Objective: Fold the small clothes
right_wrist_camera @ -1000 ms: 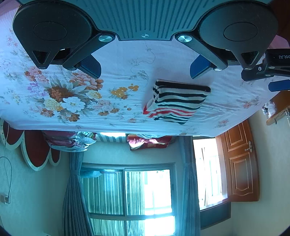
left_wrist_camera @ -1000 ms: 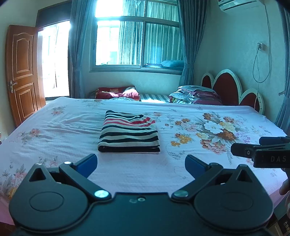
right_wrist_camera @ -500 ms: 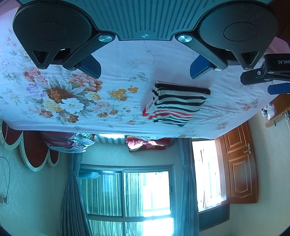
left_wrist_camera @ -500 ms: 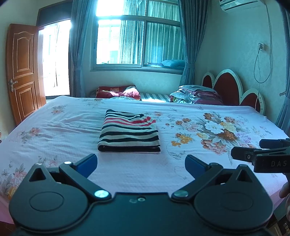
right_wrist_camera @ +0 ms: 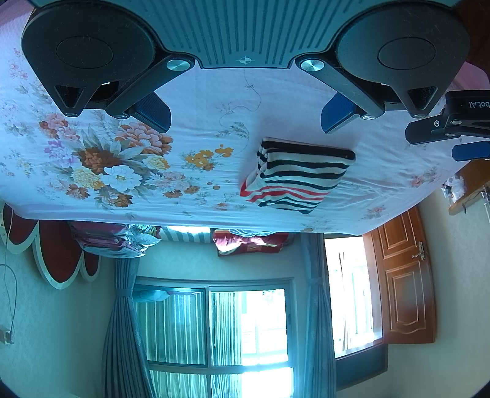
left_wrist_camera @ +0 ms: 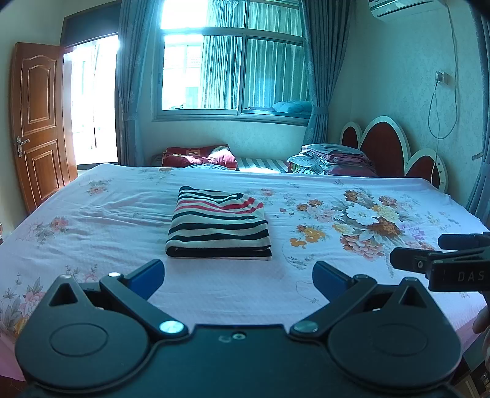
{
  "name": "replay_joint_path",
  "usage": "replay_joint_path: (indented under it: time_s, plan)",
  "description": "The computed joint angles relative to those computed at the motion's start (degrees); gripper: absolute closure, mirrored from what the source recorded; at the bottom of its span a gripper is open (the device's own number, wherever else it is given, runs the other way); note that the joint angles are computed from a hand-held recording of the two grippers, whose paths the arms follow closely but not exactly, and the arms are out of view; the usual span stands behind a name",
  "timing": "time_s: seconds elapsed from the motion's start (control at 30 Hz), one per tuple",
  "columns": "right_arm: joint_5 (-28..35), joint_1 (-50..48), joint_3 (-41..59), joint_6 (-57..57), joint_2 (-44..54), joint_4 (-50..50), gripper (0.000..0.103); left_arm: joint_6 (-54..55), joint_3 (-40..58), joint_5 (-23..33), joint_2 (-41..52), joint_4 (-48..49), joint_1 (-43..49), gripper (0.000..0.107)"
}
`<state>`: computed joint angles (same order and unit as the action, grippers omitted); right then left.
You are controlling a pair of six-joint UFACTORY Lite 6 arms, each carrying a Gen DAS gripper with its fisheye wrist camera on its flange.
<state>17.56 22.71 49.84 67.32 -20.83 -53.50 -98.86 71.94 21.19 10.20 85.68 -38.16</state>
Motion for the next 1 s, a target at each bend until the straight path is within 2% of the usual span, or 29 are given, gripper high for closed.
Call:
replay_joint_path:
  time_s: [1.0]
  plan:
    - [-1.2,-1.4,0.3,-4.3,0.3,3.7,0.000,-1.1,-0.4,-0.9,0.0,2.0,0.8,0.004]
